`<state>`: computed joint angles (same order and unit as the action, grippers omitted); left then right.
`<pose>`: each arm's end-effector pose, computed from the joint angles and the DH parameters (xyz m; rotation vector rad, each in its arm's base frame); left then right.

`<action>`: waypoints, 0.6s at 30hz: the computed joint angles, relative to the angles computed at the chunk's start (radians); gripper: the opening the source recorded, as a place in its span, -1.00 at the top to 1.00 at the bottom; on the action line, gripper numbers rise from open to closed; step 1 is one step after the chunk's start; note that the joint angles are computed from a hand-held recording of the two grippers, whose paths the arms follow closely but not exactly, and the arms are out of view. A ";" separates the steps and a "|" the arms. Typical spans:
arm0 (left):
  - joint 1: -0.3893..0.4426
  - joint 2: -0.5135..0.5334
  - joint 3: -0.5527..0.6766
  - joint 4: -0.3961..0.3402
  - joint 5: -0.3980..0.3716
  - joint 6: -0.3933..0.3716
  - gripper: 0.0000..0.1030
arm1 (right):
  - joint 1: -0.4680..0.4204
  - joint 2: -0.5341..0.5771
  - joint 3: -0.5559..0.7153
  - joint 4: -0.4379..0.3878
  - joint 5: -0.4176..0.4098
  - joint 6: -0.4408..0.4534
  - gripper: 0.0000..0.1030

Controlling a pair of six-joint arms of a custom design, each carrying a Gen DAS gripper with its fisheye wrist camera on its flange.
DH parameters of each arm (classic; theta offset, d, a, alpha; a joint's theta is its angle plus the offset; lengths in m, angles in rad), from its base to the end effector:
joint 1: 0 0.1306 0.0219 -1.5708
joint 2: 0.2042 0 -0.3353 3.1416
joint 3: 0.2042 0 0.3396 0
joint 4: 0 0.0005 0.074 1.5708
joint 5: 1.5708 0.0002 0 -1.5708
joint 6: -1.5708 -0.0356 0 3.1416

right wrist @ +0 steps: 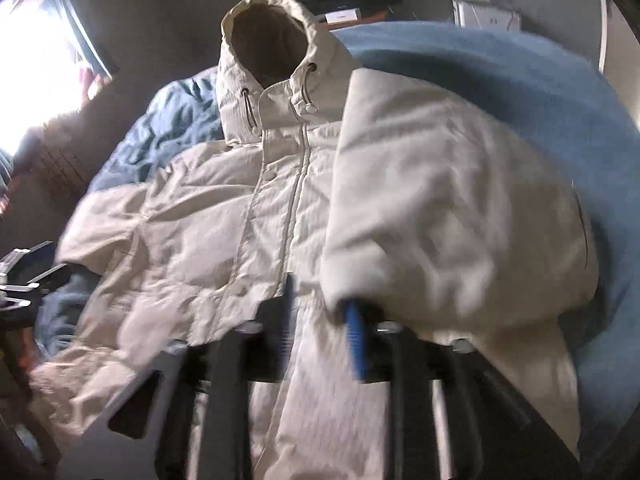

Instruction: Fold large clothes

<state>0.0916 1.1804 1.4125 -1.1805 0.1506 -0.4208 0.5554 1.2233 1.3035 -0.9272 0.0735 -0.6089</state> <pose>0.3529 0.0265 0.4494 0.4701 2.4592 0.0213 0.3287 0.2003 0.4075 0.1002 2.4614 0.4370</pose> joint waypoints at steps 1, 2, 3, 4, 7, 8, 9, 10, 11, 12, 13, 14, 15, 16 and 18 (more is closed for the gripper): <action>-0.022 0.001 0.003 0.002 -0.007 0.007 -0.88 | -0.007 -0.024 -0.024 0.011 -0.011 -0.011 -0.33; -0.043 0.002 0.007 0.001 -0.012 0.015 -0.88 | -0.012 -0.065 -0.064 0.030 -0.029 -0.024 -0.47; -0.072 0.005 0.011 0.001 -0.018 0.026 -0.88 | -0.013 -0.116 -0.088 0.033 -0.035 -0.027 -0.50; -0.091 0.006 0.012 0.002 -0.022 0.032 -0.88 | -0.012 -0.122 -0.105 0.051 -0.022 -0.018 -0.56; -0.194 0.011 0.010 0.017 -0.034 0.047 -0.88 | 0.014 -0.203 -0.111 -0.028 0.180 0.017 -0.75; -0.228 0.014 0.010 0.022 -0.038 0.047 -0.88 | 0.017 -0.223 -0.110 -0.058 0.266 0.012 -0.78; -0.269 0.019 0.009 0.029 -0.043 0.047 -0.88 | 0.012 -0.238 -0.111 -0.081 0.321 0.003 -0.79; -0.300 0.023 0.008 0.036 -0.049 0.048 -0.88 | 0.004 -0.248 -0.104 -0.119 0.403 -0.026 -0.81; -0.349 0.030 0.005 0.050 -0.061 0.054 -0.88 | -0.006 -0.245 -0.098 -0.142 0.456 -0.050 -0.81; -0.381 0.038 0.005 0.057 -0.069 0.060 -0.88 | -0.015 -0.251 -0.093 -0.175 0.543 -0.097 -0.81; -0.434 0.053 0.006 0.065 -0.083 0.074 -0.88 | -0.024 -0.264 -0.106 -0.169 0.582 -0.117 -0.81; -0.482 0.071 0.009 0.071 -0.088 0.087 -0.87 | -0.035 -0.285 -0.123 -0.159 0.619 -0.139 -0.81; -0.531 0.089 0.008 0.081 -0.094 0.101 -0.87 | -0.045 -0.310 -0.148 -0.137 0.647 -0.161 -0.81; -0.572 0.106 0.005 0.097 -0.104 0.109 -0.87 | -0.054 -0.334 -0.172 -0.111 0.651 -0.169 -0.81; -0.655 0.132 -0.014 0.133 -0.144 0.107 -0.87 | -0.096 -0.387 -0.221 -0.072 0.604 -0.179 -0.81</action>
<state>-0.5639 1.3119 1.3984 -1.0473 0.0066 -0.3133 0.4598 0.8366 1.0826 -0.9996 0.6780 -0.7879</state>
